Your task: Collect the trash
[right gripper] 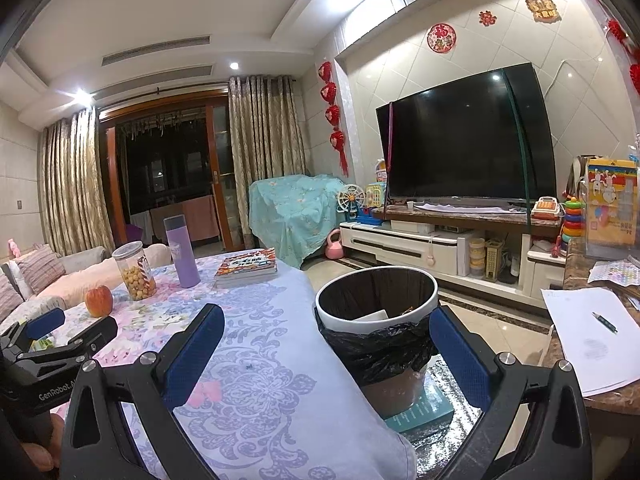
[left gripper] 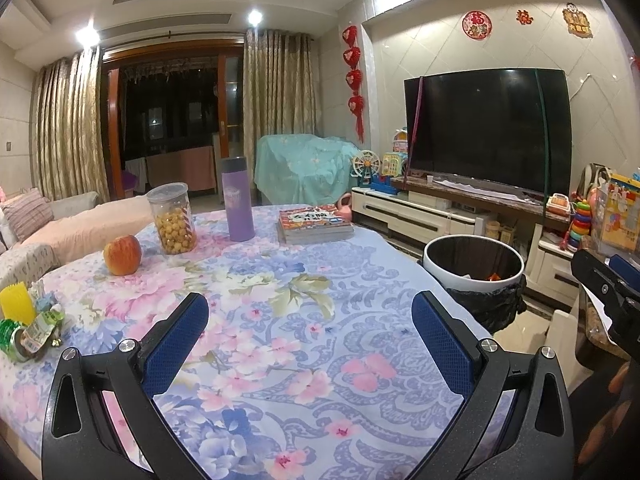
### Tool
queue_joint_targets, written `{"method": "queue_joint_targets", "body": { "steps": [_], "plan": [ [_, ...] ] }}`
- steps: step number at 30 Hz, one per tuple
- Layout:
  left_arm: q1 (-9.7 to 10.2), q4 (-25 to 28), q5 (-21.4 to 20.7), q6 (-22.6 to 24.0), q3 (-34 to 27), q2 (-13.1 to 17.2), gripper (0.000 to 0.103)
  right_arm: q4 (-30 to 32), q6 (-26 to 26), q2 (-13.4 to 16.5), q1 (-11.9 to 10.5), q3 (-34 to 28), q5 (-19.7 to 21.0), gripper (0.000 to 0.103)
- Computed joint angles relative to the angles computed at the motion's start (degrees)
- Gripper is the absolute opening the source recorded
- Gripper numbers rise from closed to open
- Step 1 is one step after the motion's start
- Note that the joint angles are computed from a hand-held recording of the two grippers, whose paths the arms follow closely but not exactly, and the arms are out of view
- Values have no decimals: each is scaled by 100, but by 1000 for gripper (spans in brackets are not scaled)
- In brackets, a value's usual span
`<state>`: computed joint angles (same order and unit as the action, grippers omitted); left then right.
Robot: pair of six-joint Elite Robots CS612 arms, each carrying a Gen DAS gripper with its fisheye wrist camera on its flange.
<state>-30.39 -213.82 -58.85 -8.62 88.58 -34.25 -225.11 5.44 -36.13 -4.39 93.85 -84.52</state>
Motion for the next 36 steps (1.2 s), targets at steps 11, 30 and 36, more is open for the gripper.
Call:
{"method": "queue_joint_targets", "body": {
  "steps": [11,30,36],
  "plan": [
    [5,92,-35,49,-64,27,103,86,4,-8,-12,-15,47,103],
    [69,282,-231,4,-144,58,103,309,-62,25,-21,-107,148,103],
    [106,361,-318,-23,-187,77,103,393,-72,34,-19,-146,141,103]
  ]
}}
